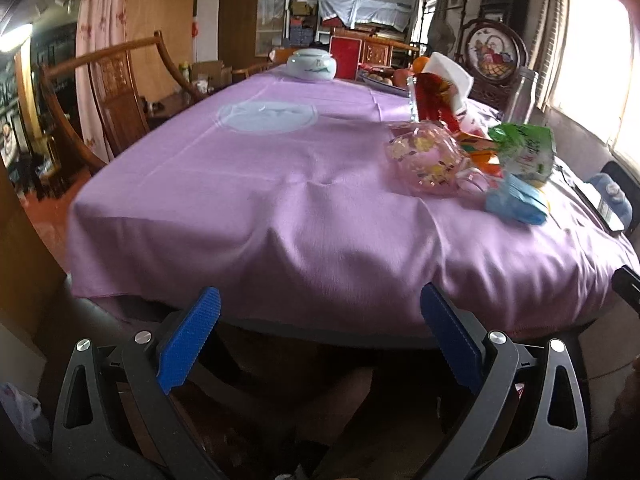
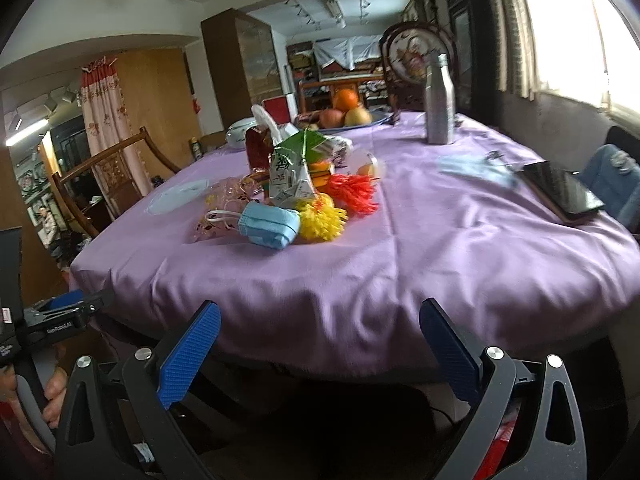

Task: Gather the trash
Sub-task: 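Grasp the blue face mask with the right gripper while the left gripper approaches the clear floral bag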

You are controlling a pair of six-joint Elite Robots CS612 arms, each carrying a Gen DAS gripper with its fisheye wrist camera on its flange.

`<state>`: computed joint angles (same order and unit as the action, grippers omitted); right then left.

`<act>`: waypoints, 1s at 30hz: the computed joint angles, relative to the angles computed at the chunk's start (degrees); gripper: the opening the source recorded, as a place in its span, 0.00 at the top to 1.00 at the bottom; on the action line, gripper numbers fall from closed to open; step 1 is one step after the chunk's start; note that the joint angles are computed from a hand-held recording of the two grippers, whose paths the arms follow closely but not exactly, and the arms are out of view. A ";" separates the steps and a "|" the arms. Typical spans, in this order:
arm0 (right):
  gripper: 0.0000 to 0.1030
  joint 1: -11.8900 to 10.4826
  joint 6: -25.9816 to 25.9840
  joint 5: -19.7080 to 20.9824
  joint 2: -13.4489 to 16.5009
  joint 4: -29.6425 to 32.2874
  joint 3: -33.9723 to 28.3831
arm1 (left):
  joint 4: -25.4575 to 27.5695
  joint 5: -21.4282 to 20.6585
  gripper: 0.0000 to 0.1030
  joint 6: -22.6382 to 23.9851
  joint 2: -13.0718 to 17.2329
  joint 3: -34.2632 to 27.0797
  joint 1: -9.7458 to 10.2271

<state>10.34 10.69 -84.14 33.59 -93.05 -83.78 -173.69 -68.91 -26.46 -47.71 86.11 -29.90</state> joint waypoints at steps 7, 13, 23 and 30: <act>0.18 0.43 -3.42 4.37 -3.93 -4.92 9.95 | 0.71 1.43 0.06 0.59 1.97 -3.71 0.80; 0.37 0.39 -2.12 6.78 -6.06 -6.77 15.72 | 0.59 2.19 0.06 4.80 3.62 -6.82 1.08; 0.89 -1.11 -0.13 14.14 -4.56 -10.44 13.22 | 2.99 -2.29 0.06 5.92 5.19 -11.15 1.51; 0.90 -2.33 3.29 11.72 -1.91 -11.02 6.91 | 8.35 -7.43 0.06 9.33 7.47 -17.47 1.22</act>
<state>8.01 13.98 -72.41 31.69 -104.07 -76.87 -165.34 -76.34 -17.14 -40.23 68.63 -28.68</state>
